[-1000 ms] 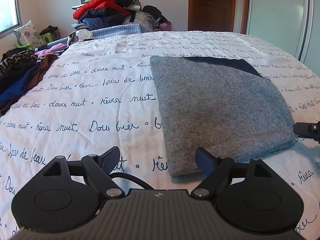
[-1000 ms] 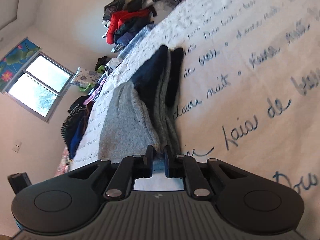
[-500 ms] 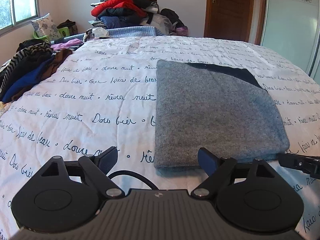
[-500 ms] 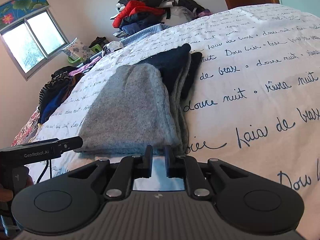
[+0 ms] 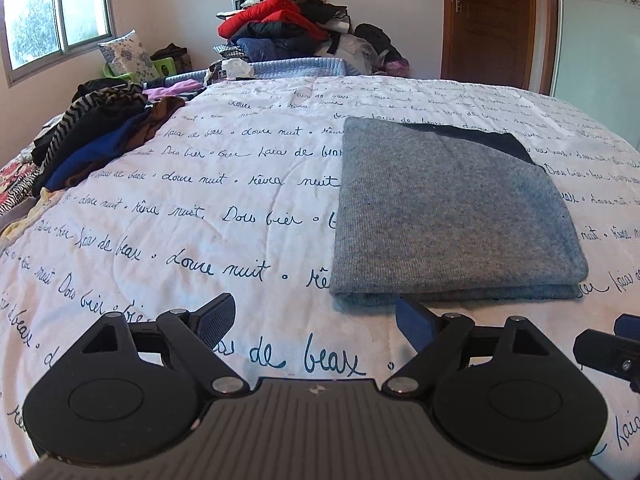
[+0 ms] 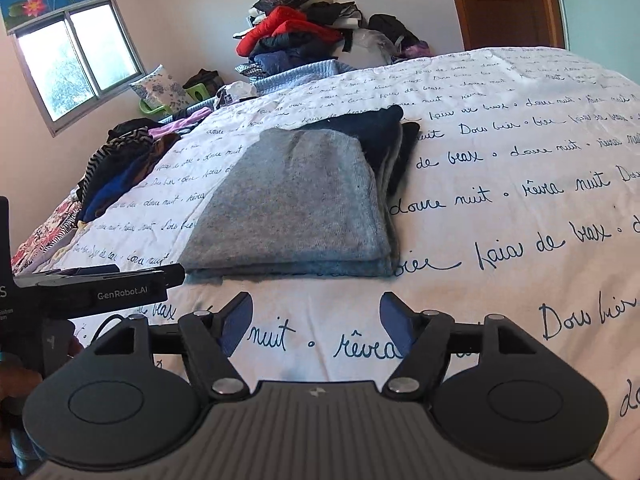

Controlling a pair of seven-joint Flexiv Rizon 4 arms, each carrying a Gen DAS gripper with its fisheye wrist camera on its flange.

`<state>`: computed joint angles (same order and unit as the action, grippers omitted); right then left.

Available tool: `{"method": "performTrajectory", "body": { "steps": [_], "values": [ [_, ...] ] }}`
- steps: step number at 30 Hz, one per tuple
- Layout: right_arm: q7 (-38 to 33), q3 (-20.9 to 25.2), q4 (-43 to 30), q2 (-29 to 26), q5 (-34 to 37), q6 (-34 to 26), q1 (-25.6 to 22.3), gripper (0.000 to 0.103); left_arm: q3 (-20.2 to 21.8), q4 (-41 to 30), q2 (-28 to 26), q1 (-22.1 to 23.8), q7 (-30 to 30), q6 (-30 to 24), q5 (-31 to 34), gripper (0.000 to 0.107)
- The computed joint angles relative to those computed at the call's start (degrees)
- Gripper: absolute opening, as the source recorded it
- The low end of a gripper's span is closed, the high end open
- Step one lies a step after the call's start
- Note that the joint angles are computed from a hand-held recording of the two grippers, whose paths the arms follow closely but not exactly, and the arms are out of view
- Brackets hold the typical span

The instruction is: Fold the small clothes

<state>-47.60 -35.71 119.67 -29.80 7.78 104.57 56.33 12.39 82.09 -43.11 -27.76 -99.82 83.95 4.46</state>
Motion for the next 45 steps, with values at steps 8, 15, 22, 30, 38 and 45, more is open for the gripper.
{"method": "performTrajectory", "body": {
  "steps": [8,15,22,30,38,45],
  "values": [
    [-0.5,-6.71,1.37,-1.47,-1.09,-1.52,6.56,0.081,0.49,2.72,1.06,-0.1,-2.61,1.12,-0.87,0.086],
    [-1.33,-6.12,1.61,-1.29,-1.82,-1.71,6.96,0.081,3.94,2.84,1.12,-2.23,-6.03,-0.49,0.52,0.086],
    [-0.57,-7.36,2.17,-1.48,-2.18,-2.33,7.98,0.081,4.94,2.64,1.22,-2.8,-8.6,-1.38,2.87,0.086],
    [-1.01,-8.53,2.69,-1.71,-2.89,-2.42,9.05,0.088,4.09,2.83,1.63,-2.2,-9.29,-0.93,4.76,0.087],
    [-1.49,-11.96,3.08,-2.82,-3.09,-3.62,12.16,0.089,4.94,2.63,1.62,-2.69,-10.91,-1.75,5.08,0.087],
    [-1.66,-10.73,3.44,-2.24,-3.23,-3.16,11.24,0.089,6.29,2.56,1.61,-3.44,-13.4,-2.11,6.38,0.087]
  ]
}}
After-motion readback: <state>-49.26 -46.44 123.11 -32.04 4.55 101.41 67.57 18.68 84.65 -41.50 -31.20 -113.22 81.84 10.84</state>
